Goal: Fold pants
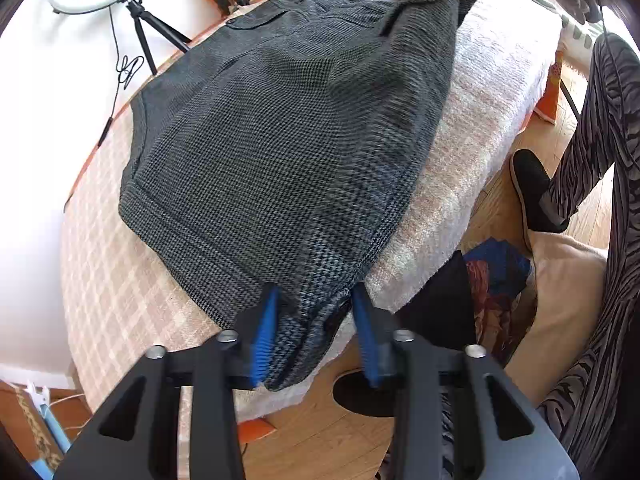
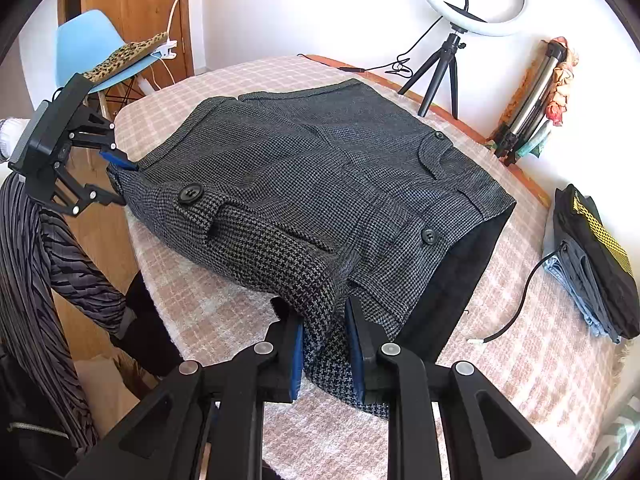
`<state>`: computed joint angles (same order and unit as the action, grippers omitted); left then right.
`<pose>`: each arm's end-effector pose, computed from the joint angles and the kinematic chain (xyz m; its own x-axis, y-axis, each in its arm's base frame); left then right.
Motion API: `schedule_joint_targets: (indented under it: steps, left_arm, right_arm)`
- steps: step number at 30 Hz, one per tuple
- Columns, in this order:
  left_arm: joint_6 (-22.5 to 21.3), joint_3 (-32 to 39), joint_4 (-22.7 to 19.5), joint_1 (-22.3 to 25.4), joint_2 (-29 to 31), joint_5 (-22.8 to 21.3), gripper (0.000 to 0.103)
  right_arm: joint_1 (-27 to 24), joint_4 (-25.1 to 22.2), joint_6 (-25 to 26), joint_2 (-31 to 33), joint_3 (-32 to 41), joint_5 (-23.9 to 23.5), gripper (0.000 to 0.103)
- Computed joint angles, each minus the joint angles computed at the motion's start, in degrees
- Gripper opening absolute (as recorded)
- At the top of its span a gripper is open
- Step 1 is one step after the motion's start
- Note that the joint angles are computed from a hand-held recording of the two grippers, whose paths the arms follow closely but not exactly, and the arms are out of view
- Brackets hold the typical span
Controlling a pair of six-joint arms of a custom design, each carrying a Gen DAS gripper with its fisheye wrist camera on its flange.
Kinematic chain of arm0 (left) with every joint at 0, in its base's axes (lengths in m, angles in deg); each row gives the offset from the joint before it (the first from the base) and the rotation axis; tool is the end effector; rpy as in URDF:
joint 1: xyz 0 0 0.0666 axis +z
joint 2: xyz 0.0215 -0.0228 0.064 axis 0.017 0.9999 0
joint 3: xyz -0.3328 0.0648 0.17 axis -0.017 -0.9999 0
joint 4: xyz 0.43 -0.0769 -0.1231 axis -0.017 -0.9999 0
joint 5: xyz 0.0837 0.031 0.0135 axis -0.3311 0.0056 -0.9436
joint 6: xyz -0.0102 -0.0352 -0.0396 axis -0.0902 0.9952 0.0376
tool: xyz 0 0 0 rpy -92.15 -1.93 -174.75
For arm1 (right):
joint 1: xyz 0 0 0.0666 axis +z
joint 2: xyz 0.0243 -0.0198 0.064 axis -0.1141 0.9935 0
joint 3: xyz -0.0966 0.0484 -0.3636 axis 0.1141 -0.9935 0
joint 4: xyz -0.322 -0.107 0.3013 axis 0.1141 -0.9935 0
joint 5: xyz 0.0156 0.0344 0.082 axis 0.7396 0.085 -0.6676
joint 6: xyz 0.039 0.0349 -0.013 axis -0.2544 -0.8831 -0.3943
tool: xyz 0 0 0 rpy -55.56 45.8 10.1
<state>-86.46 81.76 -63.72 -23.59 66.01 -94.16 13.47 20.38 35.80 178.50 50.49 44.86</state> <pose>0.4862 -0.2154 0.4027 -0.7334 0.5920 -0.3340 0.5331 0.8058 0.2576 0.5608 0.2125 0.4788 -0.4647 -0.7050 -0.5357 -0.7968 0.5969 -0.0943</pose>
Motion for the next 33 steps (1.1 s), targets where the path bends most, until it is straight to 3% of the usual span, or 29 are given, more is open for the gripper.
schedule_joint_targets:
  steps: [6, 15, 26, 33]
  left_arm:
    - [0.2, 0.1, 3.4, 1.0, -1.9, 1.0, 0.012]
    - [-0.3, 6.8, 7.1, 3.1, -1.6, -2.2, 0.012]
    - [0.0, 22.4, 10.0, 6.0, 8.6, -4.1, 0.011]
    - [0.0, 34.4, 8.9, 7.7, 17.9, -5.3, 0.011]
  right_arm:
    - [-0.2, 2.0, -0.6, -2.2, -3.2, 0.3, 0.017]
    - [0.0, 6.5, -1.7, -4.0, -2.5, 1.3, 0.017]
    - [-0.4, 6.8, -6.0, 3.2, 10.7, 2.4, 0.017]
    - [-1.7, 2.7, -8.9, 13.1, 24.7, 1.7, 0.017]
